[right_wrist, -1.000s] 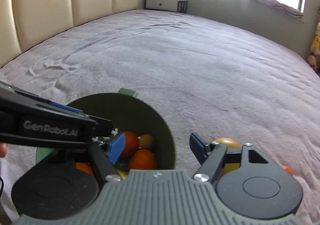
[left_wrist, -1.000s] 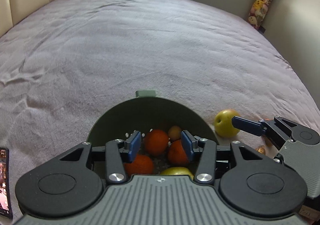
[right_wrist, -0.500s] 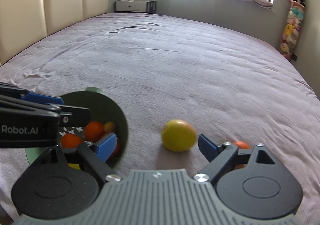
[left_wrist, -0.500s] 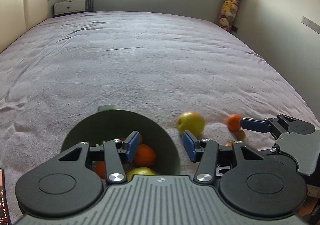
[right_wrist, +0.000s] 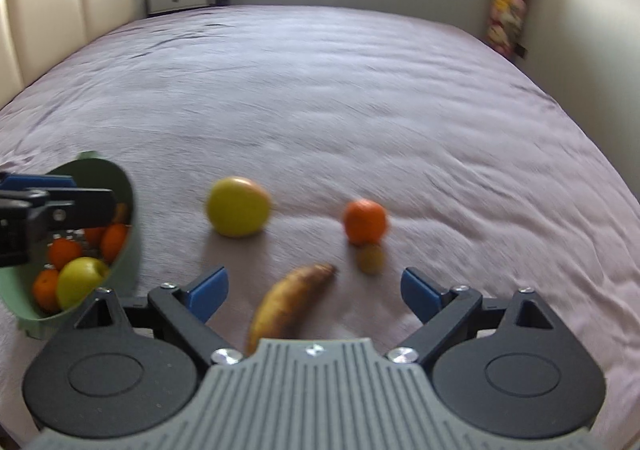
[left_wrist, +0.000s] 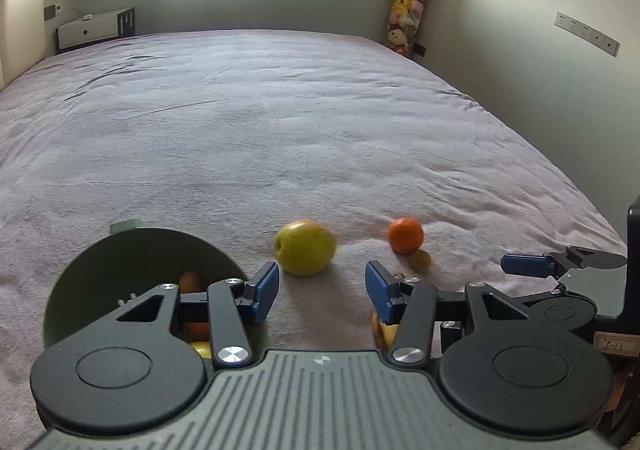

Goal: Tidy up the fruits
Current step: 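Move both tools back toward the pomelo and the remaining small fruit, then close the left tool on the pomelo while the right tool approaches a small brown fruit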

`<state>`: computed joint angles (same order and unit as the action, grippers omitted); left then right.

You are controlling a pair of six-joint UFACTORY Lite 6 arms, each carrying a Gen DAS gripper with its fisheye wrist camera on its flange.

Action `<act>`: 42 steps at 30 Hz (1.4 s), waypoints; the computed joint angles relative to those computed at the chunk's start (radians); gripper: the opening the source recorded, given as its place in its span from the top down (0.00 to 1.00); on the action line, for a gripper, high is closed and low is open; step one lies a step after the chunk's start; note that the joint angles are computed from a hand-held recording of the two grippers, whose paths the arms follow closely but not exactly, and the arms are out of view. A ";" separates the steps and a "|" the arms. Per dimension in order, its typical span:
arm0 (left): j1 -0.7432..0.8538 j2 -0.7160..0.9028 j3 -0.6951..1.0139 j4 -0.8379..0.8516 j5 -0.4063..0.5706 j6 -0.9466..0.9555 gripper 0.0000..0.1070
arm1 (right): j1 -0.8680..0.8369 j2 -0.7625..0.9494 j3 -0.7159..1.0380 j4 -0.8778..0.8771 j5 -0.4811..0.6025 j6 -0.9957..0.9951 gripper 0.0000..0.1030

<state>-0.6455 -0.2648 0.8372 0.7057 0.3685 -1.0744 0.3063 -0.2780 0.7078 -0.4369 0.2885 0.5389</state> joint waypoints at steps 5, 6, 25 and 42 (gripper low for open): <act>-0.023 0.073 0.029 0.060 -0.040 -0.069 0.44 | -0.086 0.026 -0.005 0.116 -0.020 -0.112 0.13; -0.025 0.088 0.034 0.065 -0.047 -0.076 0.44 | -0.101 0.035 -0.006 0.137 -0.031 -0.131 0.14; -0.072 0.394 0.154 0.637 0.014 -0.585 0.42 | -0.275 0.340 0.129 1.013 -0.158 -0.816 0.52; -0.061 0.643 0.326 0.727 0.091 -0.480 0.23 | -0.257 0.530 0.234 1.449 -0.197 -1.238 0.56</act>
